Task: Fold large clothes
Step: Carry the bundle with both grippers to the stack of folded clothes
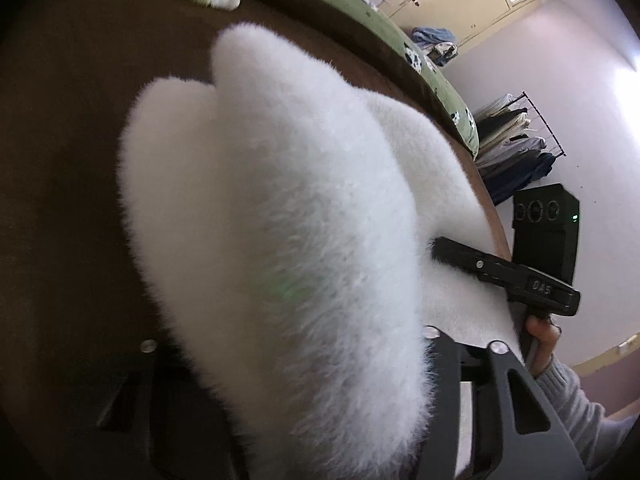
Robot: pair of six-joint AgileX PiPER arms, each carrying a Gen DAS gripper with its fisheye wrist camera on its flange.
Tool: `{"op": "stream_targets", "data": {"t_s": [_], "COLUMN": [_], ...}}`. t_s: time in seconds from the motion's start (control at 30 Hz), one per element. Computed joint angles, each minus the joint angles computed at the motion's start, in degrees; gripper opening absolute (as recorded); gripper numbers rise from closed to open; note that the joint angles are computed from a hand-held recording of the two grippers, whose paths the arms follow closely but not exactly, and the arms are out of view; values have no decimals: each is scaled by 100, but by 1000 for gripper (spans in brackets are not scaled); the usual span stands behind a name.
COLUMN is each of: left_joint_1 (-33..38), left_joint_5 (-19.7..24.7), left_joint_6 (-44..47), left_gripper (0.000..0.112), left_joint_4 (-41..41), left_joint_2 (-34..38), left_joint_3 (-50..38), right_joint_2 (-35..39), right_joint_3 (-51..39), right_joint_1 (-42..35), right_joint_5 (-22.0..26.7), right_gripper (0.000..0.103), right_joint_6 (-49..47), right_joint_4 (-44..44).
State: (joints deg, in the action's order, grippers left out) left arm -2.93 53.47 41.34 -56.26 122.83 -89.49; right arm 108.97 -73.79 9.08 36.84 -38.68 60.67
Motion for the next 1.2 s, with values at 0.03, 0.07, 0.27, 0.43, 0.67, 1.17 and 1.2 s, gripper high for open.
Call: {"op": "stream_targets", "data": {"t_s": [0.03,0.07,0.27,0.43,0.67,1.17,1.2], "left_joint_1": [-29,-68,-261,-381,-726,-1767,-1756], "left_joint_5": [-42,-70,-298,-314,212,631,648], "left_joint_6": [-59,-143,-484,-734,-1722,-3077,-3047], "left_gripper": [47,46,45,45,45,45,45], "left_joint_4": [86,171,546,689,1313,2121,2105], "left_joint_2": [-41,-82,-595,-1108,-1680,-2049,-2077], "left_joint_3": [-17,-31,55,93,-647,-1499,-1455], "right_joint_2": [-61,-117,-781,-1480,-2434,-3906,-3975], "right_joint_3": [5,22,237,167,-191,21,52], "right_joint_1": [15,29,56,-56,-418,-2146,-2346], "right_joint_5": [4,3,-11,291,1065,2730,2867], "right_gripper": [48,48,47,47,47,47,47], "right_joint_6": [29,44,126,724,1518,1441,1315], "right_joint_4": [-42,-65,-240,-831,-1600,-1535,-1454]}}
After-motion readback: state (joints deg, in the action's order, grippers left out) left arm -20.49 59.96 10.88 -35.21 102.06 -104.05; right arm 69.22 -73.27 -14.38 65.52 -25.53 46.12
